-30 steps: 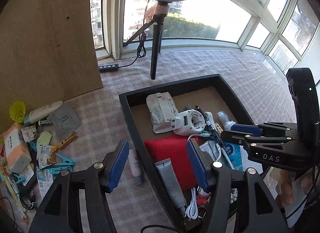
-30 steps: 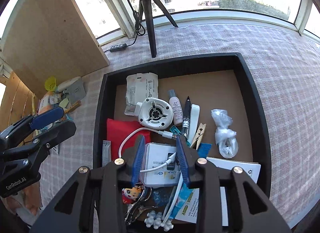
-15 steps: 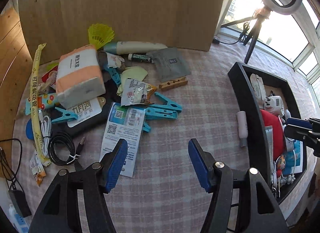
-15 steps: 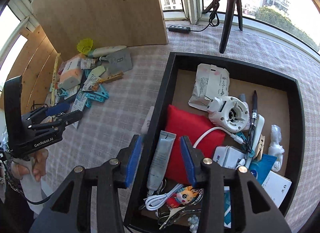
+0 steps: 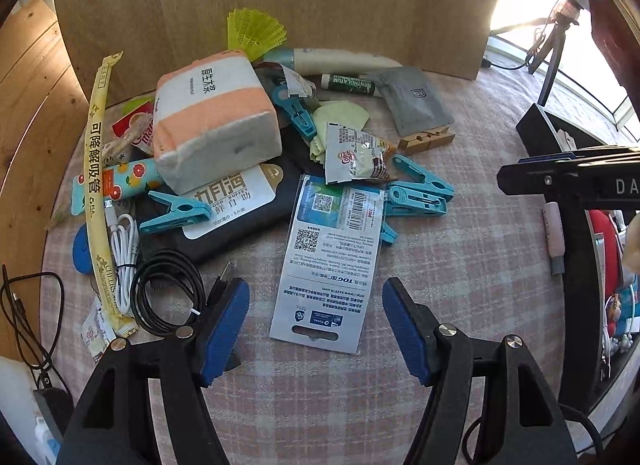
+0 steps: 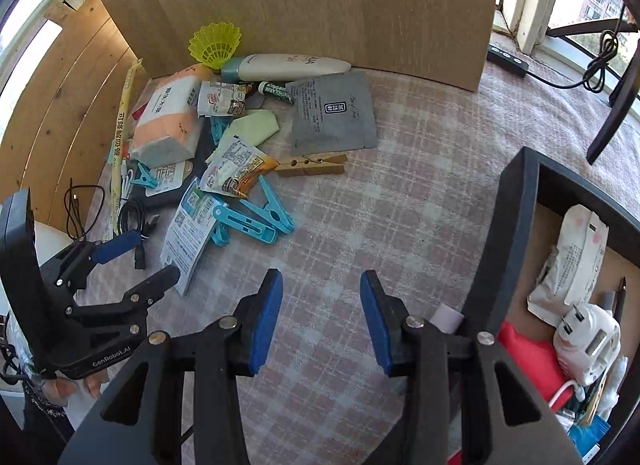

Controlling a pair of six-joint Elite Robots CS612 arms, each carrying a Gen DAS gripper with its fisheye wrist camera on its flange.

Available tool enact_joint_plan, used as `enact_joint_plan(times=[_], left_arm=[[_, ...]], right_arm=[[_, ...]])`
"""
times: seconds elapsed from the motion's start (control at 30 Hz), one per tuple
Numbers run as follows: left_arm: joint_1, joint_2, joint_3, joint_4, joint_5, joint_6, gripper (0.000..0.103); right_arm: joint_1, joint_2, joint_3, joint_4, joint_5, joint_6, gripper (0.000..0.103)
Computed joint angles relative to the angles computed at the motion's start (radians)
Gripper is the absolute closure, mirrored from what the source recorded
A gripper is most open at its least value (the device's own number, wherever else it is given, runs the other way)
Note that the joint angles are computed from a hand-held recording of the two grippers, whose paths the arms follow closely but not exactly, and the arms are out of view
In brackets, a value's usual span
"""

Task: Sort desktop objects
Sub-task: 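Grasp the white card package with the left gripper while the right gripper grasps a blue clothespin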

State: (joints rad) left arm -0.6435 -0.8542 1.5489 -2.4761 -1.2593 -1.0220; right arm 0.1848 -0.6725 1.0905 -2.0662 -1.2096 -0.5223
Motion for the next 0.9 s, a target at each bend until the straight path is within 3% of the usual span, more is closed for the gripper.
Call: enact_joint_plan(times=[0.37,0.7,0.9], left_arm=[[0.018,0.022,-0.015,-0.001,-0.054,0.050,0.036],[0.028,0.033,-0.023,-0.016,-0.077,0.049,0.036],[0.024,0.032,-0.012,-0.052,-0.089,0.027,0.047]], right_arm=[[0.060,0.101,-0.161,0.095,-0.048,-0.008,0.067],[0.081,0.119,-0.177,0.086,-0.098,-0.004,0.071],[0.086,0.108,-0.158,0.073,-0.124,-0.001,0.089]])
